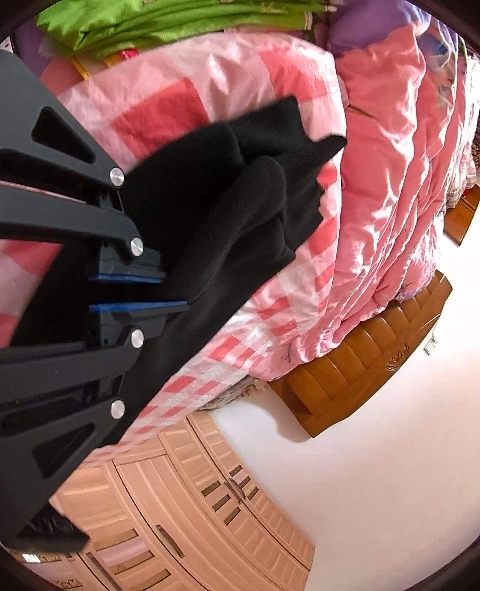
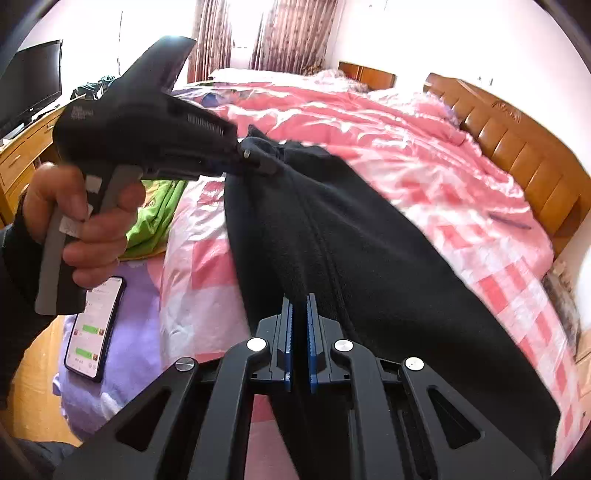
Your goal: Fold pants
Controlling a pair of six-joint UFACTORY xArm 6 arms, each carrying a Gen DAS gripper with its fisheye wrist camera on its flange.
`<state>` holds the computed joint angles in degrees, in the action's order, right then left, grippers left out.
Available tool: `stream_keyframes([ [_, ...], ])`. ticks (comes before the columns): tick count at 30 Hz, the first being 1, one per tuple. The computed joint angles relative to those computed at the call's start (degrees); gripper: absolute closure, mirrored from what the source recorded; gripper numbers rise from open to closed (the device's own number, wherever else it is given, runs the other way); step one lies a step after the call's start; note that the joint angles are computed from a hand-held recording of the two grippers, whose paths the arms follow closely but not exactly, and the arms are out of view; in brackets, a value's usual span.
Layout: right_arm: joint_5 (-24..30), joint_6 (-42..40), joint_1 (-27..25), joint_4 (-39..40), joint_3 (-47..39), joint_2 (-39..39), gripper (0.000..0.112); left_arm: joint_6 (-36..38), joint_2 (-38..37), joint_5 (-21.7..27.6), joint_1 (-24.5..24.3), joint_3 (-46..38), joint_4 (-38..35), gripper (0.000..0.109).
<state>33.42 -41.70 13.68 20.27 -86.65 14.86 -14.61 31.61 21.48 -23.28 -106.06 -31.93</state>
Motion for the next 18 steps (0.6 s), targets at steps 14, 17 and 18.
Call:
stream_keyframes([
  [14,-1.7,1.7,1.1,-3.7,4.5,-0.7,0.103,-7.2,-2.5,0.5,2.2,7.1,3.1,0.084],
  [17,-1.7,1.9,1.1,-3.8,4.6,-0.8,0.103,-9.9,-0.5,-1.8,3.6,4.2,4.1,0.055],
  [18,-1.8,2.0,1.1,-3.7,4.6,-0.7,0.103,-8.3,0.6,-1.7,4.0,2.4,1.3,0.055],
])
